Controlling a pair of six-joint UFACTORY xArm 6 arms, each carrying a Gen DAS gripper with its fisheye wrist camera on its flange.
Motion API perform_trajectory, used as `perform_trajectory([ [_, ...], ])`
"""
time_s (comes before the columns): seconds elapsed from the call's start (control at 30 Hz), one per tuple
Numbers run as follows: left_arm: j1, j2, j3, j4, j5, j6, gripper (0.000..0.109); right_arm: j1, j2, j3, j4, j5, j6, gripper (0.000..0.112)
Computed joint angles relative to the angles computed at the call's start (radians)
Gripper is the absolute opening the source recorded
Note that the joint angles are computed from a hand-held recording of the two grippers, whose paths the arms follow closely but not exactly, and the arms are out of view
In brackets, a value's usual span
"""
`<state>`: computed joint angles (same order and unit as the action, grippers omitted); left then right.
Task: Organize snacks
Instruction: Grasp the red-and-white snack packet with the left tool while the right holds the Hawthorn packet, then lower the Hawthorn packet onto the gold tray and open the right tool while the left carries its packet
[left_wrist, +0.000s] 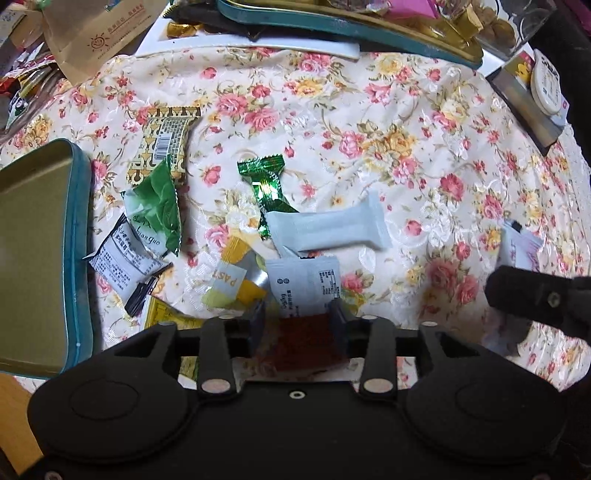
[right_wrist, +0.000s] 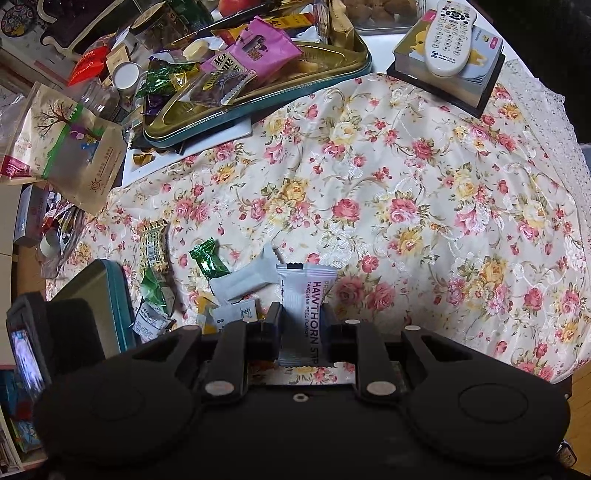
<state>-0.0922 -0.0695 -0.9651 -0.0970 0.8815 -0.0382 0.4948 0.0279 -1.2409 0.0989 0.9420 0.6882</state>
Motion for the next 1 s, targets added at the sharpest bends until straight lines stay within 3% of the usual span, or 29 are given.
perform_trajectory([
  [0.13, 0.005, 0.033, -0.026, -0.029, 0.035, -0.009, 0.055, -0.008, -0.013, 0.016, 0.009, -0.008, 0.002, 0.023],
  [0.3, -0.026, 0.029, -0.017, 0.024, 0.006, -0.037, 0.056, -0.014, -0.032, 0.035, -0.007, -0.015, 0.014, 0.023],
  [0.67, -0.01, 0.022, -0.036, -0.038, 0.036, -0.029, 0.049, -0.031, -0.07, 0.064, -0.034, -0.029, 0.041, 0.023],
  [1.0, 0.057, -0.047, -0.07, -0.079, 0.008, 0.013, 0.049, -0.016, -0.053, 0.046, -0.067, -0.022, 0.058, 0.023],
])
